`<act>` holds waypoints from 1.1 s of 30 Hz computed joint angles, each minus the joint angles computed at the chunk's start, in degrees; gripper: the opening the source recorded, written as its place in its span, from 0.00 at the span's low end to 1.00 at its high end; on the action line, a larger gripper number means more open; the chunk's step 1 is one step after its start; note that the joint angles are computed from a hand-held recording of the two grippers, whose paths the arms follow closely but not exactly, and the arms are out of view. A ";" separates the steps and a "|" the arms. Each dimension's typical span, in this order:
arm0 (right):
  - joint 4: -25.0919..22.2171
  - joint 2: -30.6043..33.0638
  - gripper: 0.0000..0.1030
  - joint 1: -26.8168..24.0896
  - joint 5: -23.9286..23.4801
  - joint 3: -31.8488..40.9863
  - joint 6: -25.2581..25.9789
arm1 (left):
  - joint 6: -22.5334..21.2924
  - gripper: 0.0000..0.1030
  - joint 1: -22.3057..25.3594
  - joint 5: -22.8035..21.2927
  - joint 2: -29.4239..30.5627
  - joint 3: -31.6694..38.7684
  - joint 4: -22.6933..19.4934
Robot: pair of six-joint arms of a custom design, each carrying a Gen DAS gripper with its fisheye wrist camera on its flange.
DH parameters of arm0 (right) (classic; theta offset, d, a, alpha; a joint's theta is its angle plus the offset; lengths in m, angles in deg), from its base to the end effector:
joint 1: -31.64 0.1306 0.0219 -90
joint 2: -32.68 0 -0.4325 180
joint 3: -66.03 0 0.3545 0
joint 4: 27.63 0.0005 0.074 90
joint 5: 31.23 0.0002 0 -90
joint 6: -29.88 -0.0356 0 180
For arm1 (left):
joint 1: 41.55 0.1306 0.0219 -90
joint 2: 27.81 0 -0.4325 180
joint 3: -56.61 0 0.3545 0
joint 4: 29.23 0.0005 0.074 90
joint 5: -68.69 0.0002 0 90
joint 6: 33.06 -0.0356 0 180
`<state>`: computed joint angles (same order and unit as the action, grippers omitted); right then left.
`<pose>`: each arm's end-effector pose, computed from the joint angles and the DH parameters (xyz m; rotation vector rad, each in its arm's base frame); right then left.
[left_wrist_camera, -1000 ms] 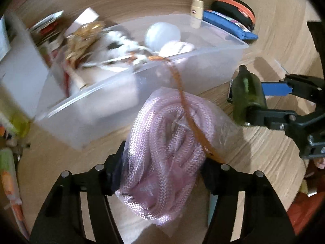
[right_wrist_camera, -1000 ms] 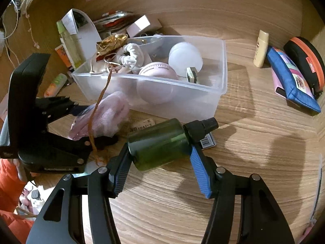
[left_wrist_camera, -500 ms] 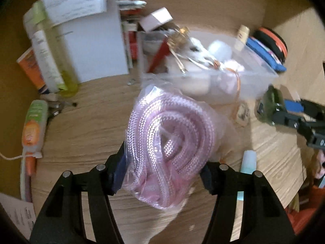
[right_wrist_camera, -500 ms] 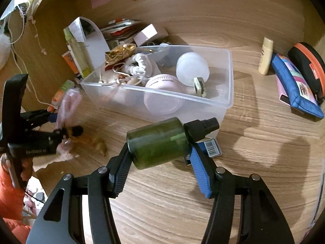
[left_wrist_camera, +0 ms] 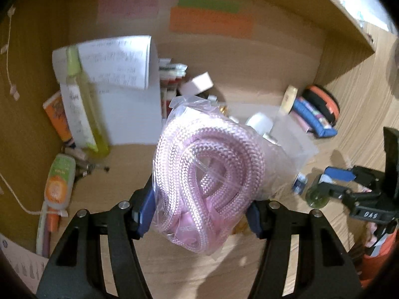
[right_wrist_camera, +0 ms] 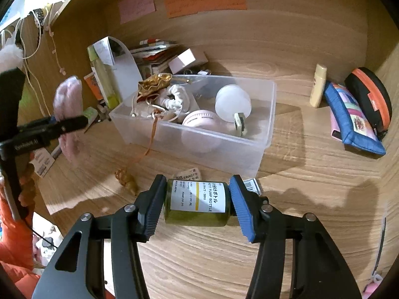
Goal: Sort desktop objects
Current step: 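Lift the bagged pink rope with left tool while right tool carries green bottle toward bin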
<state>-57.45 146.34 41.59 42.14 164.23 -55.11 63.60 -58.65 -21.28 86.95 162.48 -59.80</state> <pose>0.6022 0.1155 0.3553 -0.4455 2.3091 0.3844 0.6094 -0.1880 0.3987 0.2067 2.2596 -0.2211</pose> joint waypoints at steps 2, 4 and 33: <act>0.40 -0.16 0.48 -0.21 -0.03 0.30 -0.23 | 0.05 0.59 -0.22 0.39 0.29 1.23 0.01; 0.99 -0.31 0.48 -0.47 -0.09 0.55 -0.57 | -0.02 0.59 -0.36 1.08 0.94 2.88 -0.02; -7.39 10.44 0.48 -0.51 3.72 22.95 2.51 | 2.26 0.59 -2.11 13.87 22.27 39.85 -19.07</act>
<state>-64.84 156.78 41.09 45.86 187.18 -52.60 65.86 -60.76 -7.41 109.22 202.33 -78.87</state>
